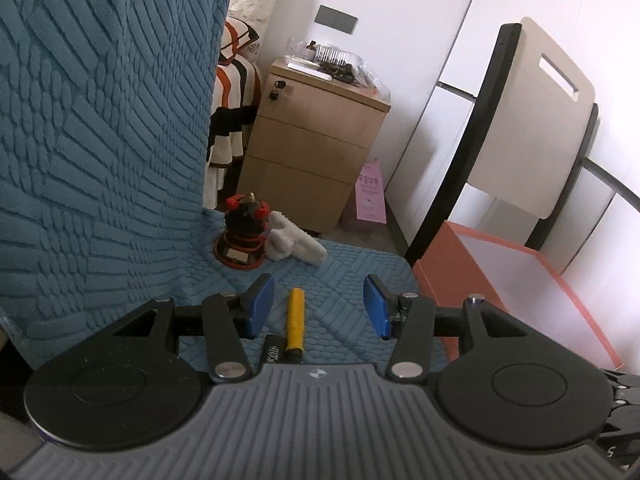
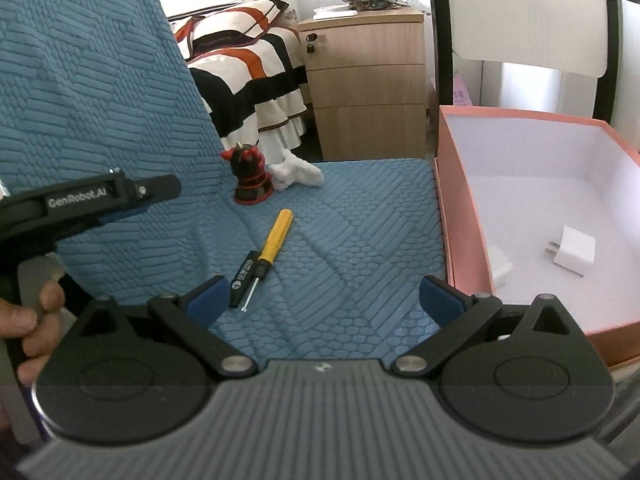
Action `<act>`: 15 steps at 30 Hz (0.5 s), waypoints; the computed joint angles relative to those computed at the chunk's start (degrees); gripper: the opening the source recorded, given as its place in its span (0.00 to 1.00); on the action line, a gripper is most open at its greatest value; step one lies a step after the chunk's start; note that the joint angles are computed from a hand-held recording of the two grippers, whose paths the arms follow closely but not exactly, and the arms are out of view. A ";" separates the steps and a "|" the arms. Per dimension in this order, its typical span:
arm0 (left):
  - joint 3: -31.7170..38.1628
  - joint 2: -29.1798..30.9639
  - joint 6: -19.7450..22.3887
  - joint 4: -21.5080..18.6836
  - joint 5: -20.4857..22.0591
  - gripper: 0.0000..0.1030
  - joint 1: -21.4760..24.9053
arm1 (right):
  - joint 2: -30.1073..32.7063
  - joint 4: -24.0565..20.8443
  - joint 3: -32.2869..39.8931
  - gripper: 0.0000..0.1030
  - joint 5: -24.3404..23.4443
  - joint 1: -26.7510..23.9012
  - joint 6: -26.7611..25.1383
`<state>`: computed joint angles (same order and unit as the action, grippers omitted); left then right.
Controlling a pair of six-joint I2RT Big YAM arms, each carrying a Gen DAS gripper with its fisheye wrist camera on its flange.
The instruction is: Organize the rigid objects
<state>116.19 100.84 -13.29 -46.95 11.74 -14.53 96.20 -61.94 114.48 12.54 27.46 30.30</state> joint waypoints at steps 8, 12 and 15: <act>7.83 6.15 -0.04 -3.61 3.15 0.63 1.54 | 3.68 2.43 2.50 1.00 -3.98 -0.88 0.21; 13.04 9.90 2.28 -6.58 1.84 0.64 1.48 | 6.90 0.91 6.75 0.97 -4.87 -1.17 -0.36; 17.75 13.13 4.22 -8.99 1.93 0.64 1.52 | 9.03 1.03 9.25 0.95 -6.38 -1.48 -1.57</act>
